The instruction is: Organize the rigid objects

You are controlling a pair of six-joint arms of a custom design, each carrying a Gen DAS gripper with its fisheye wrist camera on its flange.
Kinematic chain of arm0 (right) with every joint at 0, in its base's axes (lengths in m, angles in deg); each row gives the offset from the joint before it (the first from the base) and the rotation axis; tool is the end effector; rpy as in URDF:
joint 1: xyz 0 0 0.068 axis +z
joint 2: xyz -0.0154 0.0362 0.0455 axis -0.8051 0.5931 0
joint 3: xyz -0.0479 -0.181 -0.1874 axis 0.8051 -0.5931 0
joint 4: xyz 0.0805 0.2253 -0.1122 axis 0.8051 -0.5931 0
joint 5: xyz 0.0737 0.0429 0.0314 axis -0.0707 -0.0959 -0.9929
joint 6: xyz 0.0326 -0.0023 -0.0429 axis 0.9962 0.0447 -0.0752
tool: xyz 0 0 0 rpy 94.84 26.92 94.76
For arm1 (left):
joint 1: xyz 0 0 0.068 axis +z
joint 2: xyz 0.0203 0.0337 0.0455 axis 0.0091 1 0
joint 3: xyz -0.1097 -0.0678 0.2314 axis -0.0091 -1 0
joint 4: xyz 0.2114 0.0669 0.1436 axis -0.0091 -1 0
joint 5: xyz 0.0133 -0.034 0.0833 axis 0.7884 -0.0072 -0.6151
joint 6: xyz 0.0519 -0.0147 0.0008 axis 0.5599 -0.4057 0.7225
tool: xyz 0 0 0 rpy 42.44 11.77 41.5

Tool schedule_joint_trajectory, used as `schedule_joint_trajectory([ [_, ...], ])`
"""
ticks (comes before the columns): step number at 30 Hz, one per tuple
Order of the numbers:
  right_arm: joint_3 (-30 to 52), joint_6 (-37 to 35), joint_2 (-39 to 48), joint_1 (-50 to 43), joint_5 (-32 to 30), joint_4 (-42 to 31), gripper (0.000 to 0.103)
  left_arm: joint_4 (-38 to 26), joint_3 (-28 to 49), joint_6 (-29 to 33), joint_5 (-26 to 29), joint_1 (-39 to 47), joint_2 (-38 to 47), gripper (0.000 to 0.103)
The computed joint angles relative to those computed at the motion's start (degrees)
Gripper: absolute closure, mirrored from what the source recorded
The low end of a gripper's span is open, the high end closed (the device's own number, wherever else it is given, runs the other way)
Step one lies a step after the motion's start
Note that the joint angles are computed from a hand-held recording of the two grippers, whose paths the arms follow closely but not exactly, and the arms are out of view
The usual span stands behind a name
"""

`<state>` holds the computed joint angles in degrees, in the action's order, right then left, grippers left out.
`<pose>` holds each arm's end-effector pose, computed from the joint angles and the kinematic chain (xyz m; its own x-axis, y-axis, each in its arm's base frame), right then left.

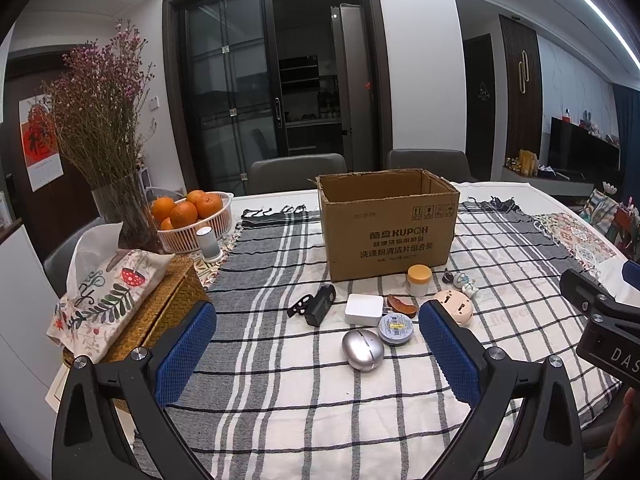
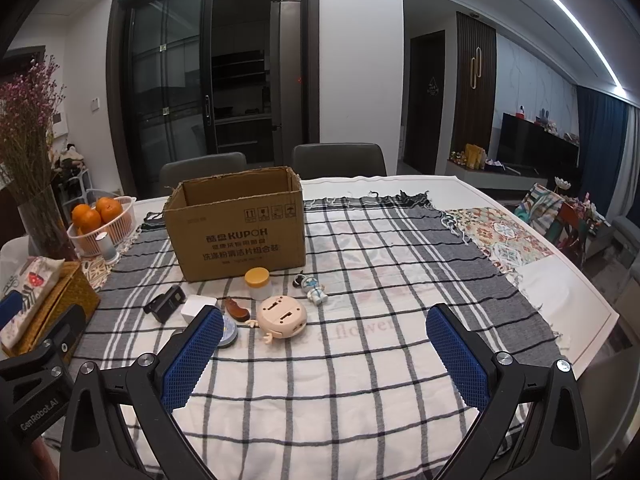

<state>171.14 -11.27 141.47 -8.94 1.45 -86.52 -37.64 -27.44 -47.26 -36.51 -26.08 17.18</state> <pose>0.2591 0.2166 0.2987 -0.4983 0.2288 -0.8363 0.4366 0.8996 -0.0140 0.2977 -0.1401 0.2662 -0.4572 0.1986 -0.8669 0.2514 0.9639 0.0882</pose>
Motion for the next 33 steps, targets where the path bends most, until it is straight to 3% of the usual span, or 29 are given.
schedule_joint_trajectory([
  [33, -1.33, -0.37, -0.58, -0.38, -0.26, 1.3, 0.0, 0.08, -0.42, 0.38, 0.04, 0.17, 0.15, 0.0],
])
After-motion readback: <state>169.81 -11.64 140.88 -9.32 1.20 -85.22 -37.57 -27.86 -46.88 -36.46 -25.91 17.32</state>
